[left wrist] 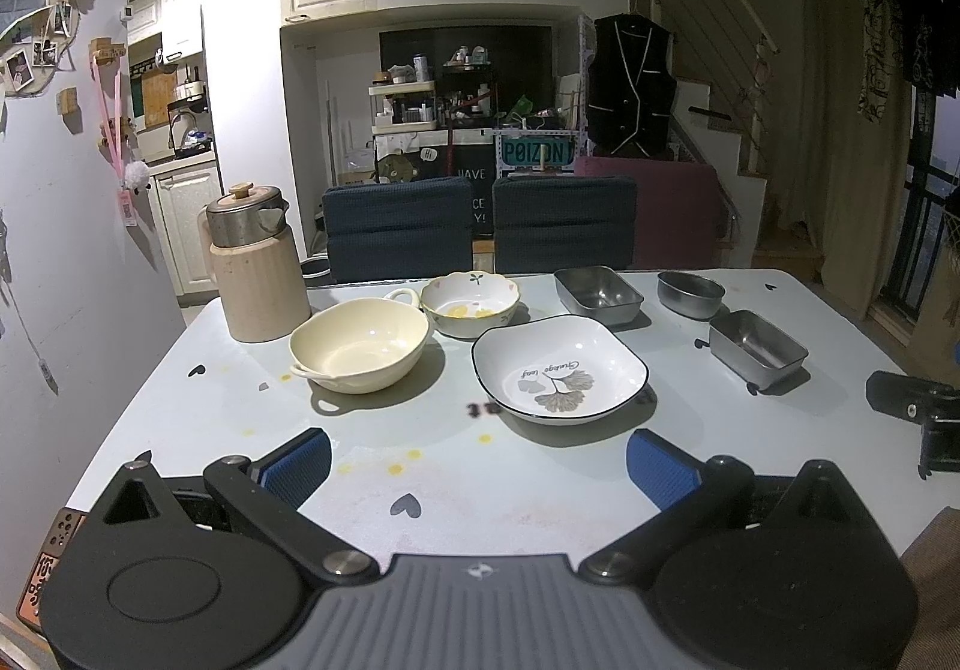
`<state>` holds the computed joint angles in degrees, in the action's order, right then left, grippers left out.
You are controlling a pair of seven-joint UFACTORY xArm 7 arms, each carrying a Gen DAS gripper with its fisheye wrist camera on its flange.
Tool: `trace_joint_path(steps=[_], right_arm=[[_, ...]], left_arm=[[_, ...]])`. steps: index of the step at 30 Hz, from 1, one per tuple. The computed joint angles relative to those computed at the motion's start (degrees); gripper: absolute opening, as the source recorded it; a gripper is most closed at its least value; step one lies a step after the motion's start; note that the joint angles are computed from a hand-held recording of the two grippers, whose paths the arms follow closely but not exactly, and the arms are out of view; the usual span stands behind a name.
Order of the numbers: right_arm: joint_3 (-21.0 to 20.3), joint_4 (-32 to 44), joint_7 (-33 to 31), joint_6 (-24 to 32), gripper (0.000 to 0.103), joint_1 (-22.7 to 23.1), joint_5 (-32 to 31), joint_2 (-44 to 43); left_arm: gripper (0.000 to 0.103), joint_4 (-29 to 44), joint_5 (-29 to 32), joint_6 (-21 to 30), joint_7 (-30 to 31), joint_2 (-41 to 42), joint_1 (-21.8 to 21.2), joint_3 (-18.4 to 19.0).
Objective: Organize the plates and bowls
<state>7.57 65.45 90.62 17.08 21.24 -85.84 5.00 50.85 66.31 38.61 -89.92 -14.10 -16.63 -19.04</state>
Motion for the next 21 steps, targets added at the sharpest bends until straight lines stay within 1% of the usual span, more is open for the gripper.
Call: trace_joint_path(steps=[15, 17, 21], right_arm=[[-0.02, 0.48, -0.43, 0.09, 0.103, 0.15, 0.39, 0.55], [0.00, 0.15, 0.93, 0.36, 0.103, 0.50, -0.73, 1.05], [-0.05, -0.15, 0.36, 0.58, 0.103, 0.70, -0.09, 0.95]], left_arm=[[0.103, 0.00, -0.02, 0.02, -0.07, 0.02, -0.06, 0.04], [0.103, 0.36, 0.29, 0.38, -0.67, 0.59, -0.17, -0.24], [0.103, 1.54, -0.37, 1.92, -0.06, 2.07, -0.98, -0.35]])
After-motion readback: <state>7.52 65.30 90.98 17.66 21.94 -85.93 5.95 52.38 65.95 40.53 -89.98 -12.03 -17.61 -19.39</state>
